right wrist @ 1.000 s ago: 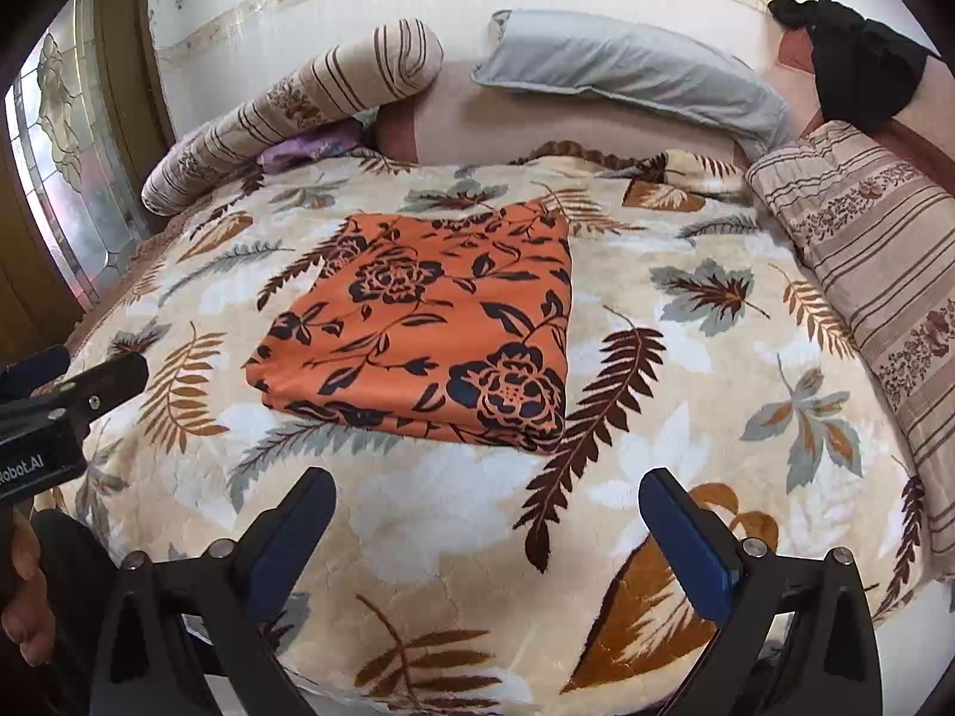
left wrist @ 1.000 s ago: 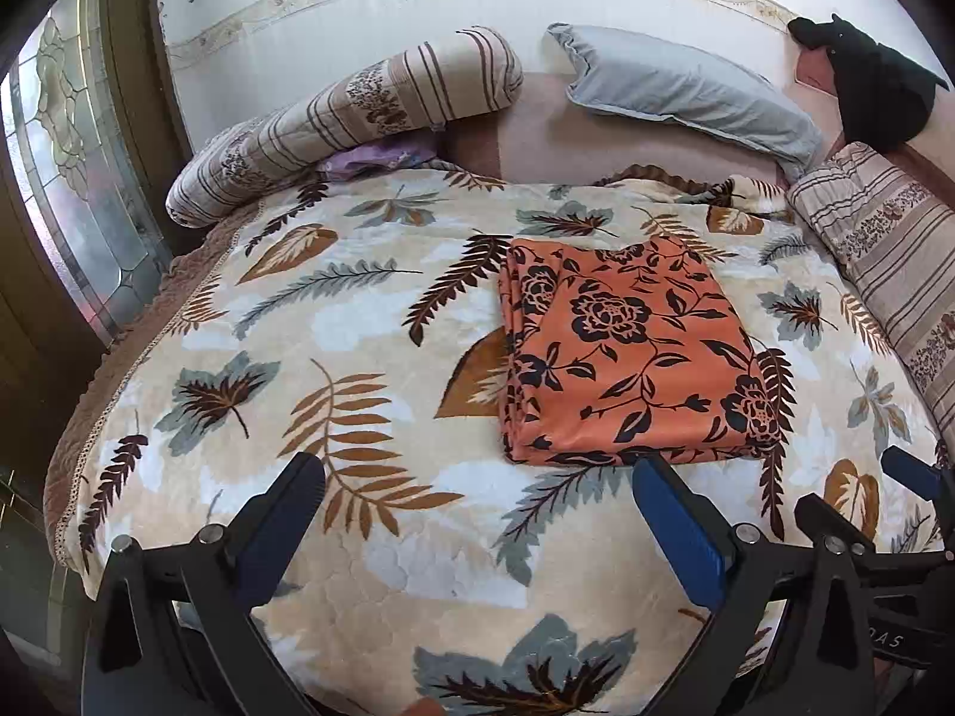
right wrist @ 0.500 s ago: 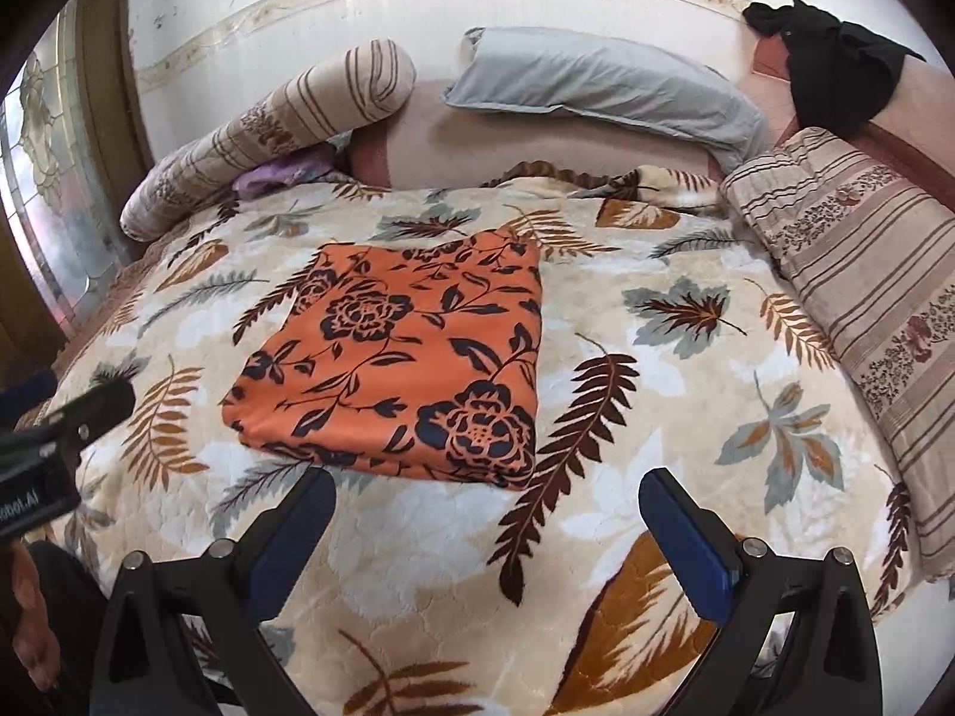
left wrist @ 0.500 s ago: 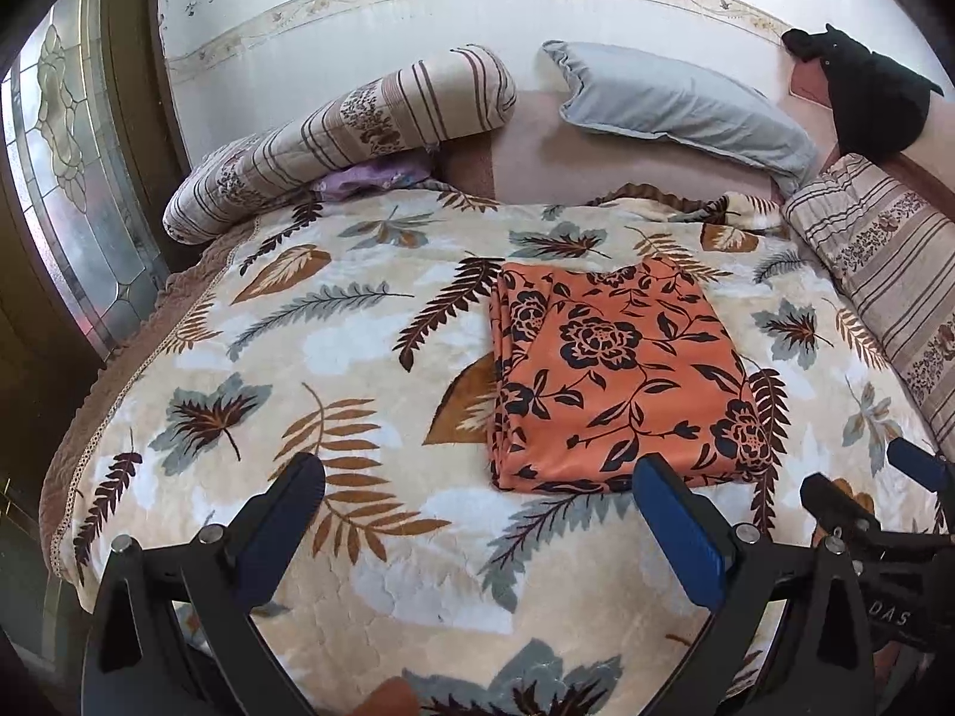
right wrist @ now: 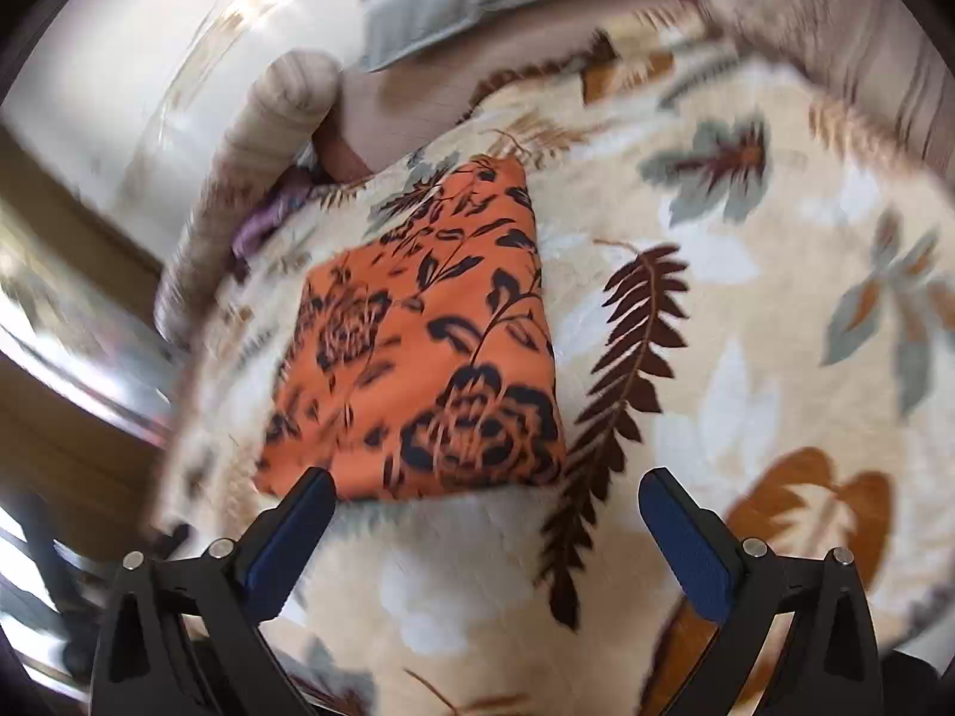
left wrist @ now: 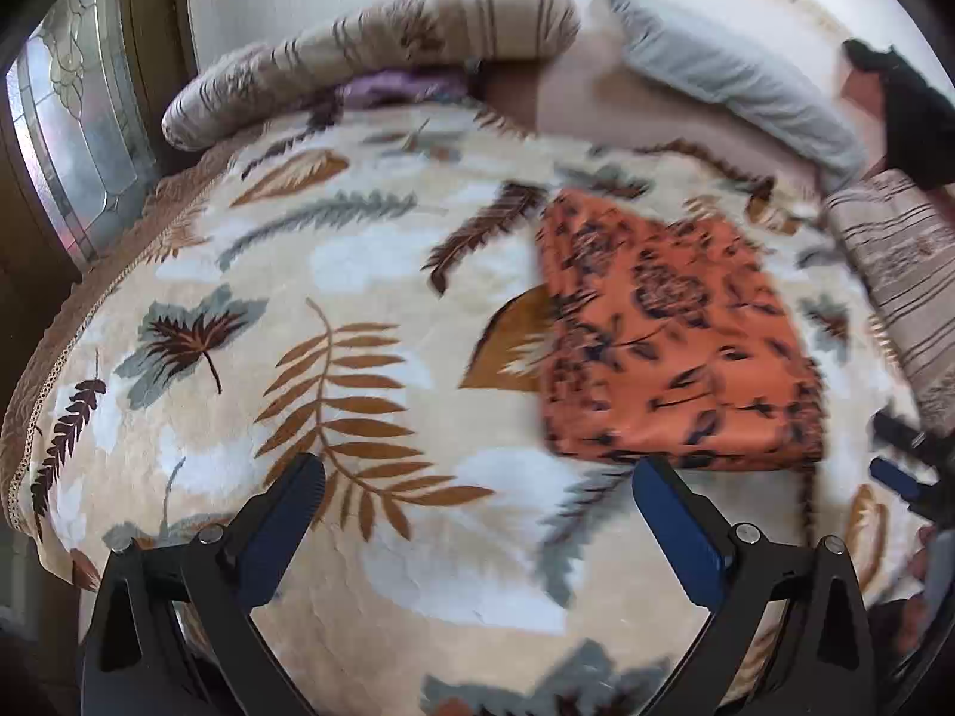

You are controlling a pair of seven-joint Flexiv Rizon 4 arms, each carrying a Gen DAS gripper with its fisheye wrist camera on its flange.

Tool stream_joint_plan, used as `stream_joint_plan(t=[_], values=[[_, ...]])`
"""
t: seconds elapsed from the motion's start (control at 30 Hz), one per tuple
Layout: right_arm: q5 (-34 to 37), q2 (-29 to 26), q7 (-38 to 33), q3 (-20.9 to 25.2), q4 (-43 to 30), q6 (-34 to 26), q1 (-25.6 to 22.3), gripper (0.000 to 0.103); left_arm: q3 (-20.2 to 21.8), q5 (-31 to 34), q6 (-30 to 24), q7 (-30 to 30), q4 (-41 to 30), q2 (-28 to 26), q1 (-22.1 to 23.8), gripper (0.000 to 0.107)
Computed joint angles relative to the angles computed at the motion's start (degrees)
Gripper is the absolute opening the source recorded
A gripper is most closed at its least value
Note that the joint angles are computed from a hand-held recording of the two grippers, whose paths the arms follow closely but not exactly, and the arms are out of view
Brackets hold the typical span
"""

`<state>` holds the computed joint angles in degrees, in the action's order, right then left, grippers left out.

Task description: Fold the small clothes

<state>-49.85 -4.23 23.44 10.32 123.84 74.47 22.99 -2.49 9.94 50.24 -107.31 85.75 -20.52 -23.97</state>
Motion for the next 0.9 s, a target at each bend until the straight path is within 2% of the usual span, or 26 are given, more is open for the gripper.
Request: stream_joint_plan(t=[0.07, 0.17, 0.23, 0.3, 0.37, 0.4, 0.43, 0.47, 0.57, 0.63, 0.73, 0.8, 0.9], values=[[-0.71, -2.05, 1.34, -1.92, 0.67, 7.44, -1.55, 0.103, -0.64, -1.02, -0.78, 1.91, -1.43, -1.7, 0.64, 0.102], [2.84, -6.05, -2.27, -3.51, -0.82, 15.28, -1.68, 0.103, -2.87, -6.2, 0.65, 6.73, -2.03, -3.44, 2.28, 0.102], [7.57, -8.69, -6.41, -2.18, -2.64, 16.58, -2.39, 0.102, -3.59, -8.96, 1.92, 8.46, -2.7, -4.57, 2.61, 0.102], [9.5, -10.02, -7.1, -2.46, -3.26, 17.36, -2.14, 0.1, -4.54, -11.93, 2.93, 10.71, -3.35, -5.77, 3.04, 0.102], [16.99, -11.96, -13.52, 2.64, -5.33, 14.77, -4.77, 0.083, -4.92, -14.01, 2.68, 12.21, -4.56, -7.33, 2.96, 0.102], [19.56, -11.97, -16.81, 5.73, -6.8, 8.8, -6.28, 0.055, -4.52, -14.08, 1.49, 12.4, -5.65, -8.39, 2.51, 0.102], [20.18, -11.63, -18.43, 6.96, -7.2, 5.16, -6.95, 0.043, -3.51, -13.2, -0.37, 11.87, -7.17, -9.42, 1.68, 0.102], [21.05, -11.21, -19.08, 6.34, -6.7, 5.25, -6.26, 0.043, -1.89, -11.26, -3.67, 10.65, -9.34, -10.66, 0.42, 0.102], [22.48, -9.16, -21.27, 5.03, -6.57, 0.21, -4.24, 0.046, -0.55, -9.39, -7.34, 9.79, -10.59, -12.11, -0.32, 0.102], [21.62, -7.95, -22.67, 3.53, -7.72, -3.41, -2.29, 0.06, -1.16, -10.47, -5.68, 9.91, -8.58, -11.42, 0.54, 0.102], [13.89, -6.35, -19.43, -1.99, -7.8, -1.28, 0.95, 0.069, -1.43, -10.98, -2.26, 9.97, -6.43, -9.8, 0.98, 0.102], [8.67, -6.45, -16.36, -4.68, -8.82, 0.46, 1.72, 0.071, -1.71, -11.55, 0.19, 9.97, -5.14, -8.74, 1.31, 0.102], [7.91, -10.3, -16.89, -6.54, -11.63, 9.73, 0.87, 0.072, -2.69, -13.6, 2.17, 11.09, -4.54, -8.19, 2.38, 0.102]])
